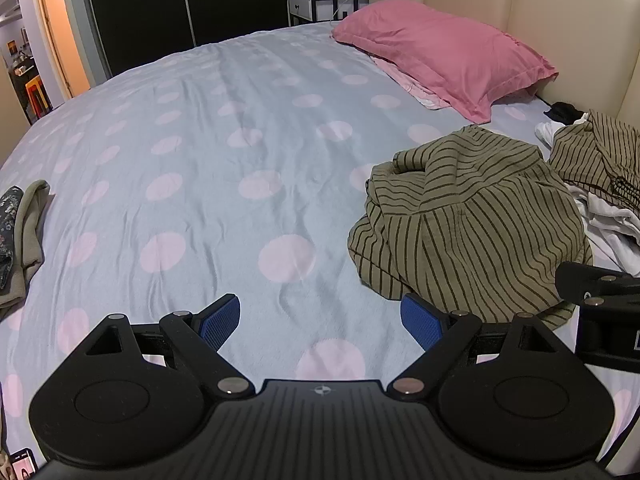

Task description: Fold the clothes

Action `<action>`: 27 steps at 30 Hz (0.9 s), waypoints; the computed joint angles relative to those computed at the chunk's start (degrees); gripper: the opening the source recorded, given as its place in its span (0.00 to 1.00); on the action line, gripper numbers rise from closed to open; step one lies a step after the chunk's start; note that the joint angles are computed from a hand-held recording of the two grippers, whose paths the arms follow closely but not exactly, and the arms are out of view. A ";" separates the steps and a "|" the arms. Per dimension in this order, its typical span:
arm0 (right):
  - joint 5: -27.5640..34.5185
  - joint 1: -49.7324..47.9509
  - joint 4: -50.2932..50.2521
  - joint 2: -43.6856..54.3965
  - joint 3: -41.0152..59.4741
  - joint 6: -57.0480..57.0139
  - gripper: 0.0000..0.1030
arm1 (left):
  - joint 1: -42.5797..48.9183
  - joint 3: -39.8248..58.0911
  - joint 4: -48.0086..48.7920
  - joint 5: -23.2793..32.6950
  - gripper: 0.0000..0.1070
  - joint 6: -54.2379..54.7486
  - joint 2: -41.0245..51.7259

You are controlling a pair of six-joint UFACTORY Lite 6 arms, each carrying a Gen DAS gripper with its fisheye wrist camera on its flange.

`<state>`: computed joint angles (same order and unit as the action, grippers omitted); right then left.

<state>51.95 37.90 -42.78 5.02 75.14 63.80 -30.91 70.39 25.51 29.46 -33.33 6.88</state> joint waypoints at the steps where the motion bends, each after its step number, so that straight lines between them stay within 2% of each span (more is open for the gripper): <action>1: 0.00 -0.01 0.02 -0.04 -0.01 -0.05 1.00 | -0.13 0.03 0.17 0.03 0.82 -0.22 0.08; 27: -0.53 0.40 0.61 -0.21 0.06 -0.55 1.00 | -0.12 -0.98 0.02 -0.39 0.83 0.17 -0.34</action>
